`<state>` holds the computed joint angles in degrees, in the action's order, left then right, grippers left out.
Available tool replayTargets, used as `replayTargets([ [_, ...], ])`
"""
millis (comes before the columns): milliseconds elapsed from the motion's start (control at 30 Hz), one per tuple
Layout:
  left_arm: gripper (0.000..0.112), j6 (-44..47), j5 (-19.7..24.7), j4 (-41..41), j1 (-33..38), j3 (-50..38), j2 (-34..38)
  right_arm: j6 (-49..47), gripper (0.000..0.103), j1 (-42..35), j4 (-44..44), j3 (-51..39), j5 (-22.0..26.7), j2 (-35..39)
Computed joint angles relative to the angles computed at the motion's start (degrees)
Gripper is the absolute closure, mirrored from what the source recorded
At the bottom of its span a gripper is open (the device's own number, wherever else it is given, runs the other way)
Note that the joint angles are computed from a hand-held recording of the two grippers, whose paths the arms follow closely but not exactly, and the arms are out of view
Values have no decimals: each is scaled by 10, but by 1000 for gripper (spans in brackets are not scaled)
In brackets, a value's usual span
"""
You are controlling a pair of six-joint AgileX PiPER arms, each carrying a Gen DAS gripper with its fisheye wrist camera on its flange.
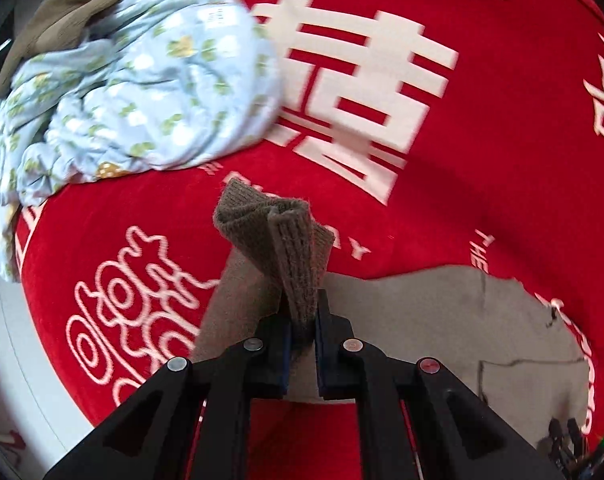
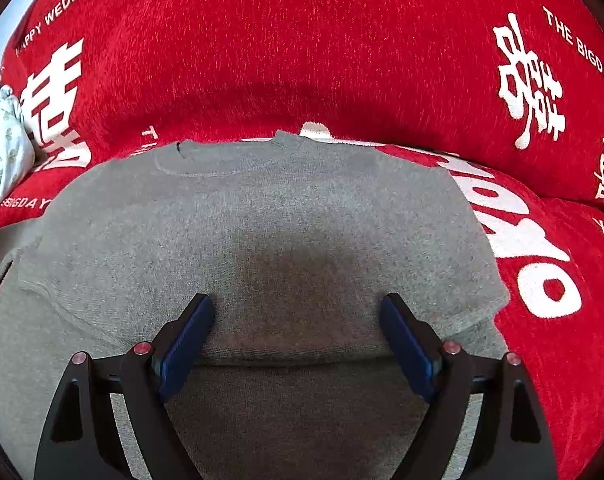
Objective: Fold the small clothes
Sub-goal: 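Carry the sleeve with the left tool across the body and lay it down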
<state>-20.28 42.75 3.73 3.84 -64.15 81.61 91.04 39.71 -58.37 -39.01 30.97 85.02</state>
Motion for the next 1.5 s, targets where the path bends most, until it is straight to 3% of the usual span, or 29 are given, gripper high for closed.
replayTargets([
  [300, 102, -137, 49, 102, -151, -38, 3, -51, 14, -5, 49, -8, 5, -8],
  [767, 102, -253, 111, 185, -314, -109, 52, 44, 13, 103, 40, 138, 81, -207],
  [867, 102, -276, 122, 196, -348, -128, 71, 73, 13, 115, 28, 168, 71, -208],
  [1000, 102, -307, 141, 215, -395, -159, 99, 154, 13, 199, -26, 184, 131, -190],
  [1500, 104, -354, 207, 244, -509, -316, 209, 194, 12, 206, -56, 204, 119, -208],
])
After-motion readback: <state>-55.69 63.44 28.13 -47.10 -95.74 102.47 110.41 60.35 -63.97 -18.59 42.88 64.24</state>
